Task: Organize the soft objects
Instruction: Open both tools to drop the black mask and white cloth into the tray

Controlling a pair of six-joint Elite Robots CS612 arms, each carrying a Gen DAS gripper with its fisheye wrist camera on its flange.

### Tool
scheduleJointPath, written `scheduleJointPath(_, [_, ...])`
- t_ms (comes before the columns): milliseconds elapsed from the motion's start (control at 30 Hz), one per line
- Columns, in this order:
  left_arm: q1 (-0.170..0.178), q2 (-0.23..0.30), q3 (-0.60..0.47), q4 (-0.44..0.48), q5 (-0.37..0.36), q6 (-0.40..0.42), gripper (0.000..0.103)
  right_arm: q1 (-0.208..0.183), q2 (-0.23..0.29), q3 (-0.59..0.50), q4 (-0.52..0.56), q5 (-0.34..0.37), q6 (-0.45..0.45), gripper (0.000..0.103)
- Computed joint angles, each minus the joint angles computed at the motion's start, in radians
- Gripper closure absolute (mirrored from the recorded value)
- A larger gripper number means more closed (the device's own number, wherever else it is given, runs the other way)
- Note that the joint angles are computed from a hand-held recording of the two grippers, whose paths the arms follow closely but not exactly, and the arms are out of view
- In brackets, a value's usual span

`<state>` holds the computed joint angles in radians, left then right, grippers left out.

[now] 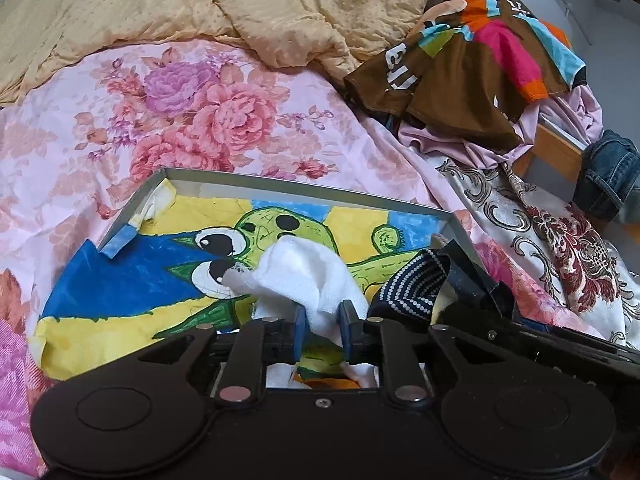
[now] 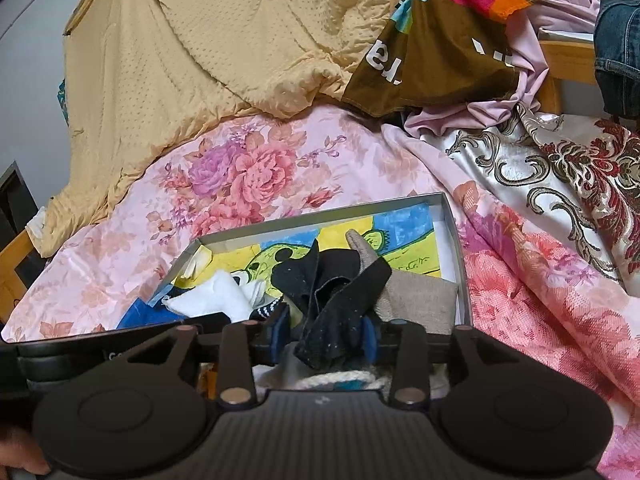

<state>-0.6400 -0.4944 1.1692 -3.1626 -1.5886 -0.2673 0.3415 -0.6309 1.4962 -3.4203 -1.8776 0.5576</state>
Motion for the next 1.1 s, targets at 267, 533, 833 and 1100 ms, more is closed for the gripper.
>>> scheduleJointPath(267, [-0.003,-0.018,0.025,-0.001,0.026,-0.012,0.073,-0.001,-0.011,0.011,0.012,-0.008,0.016,0.046])
scheduleJointPath(533, [0.0,-0.027,0.04,-0.015,0.028,-0.028,0.059,-0.001,-0.014,0.015,0.01,-0.01,0.018,0.035])
scheduleJointPath(833, [0.0,-0.032,0.047,-0.029,0.057,-0.055,0.033,-0.001,-0.019,0.024,-0.014,-0.02,0.022,0.02])
scheduleJointPath(1100, [-0.001,-0.053,0.073,-0.029,0.122,-0.096,0.014,0.003,-0.034,0.037,-0.028,-0.028,0.026,0.01])
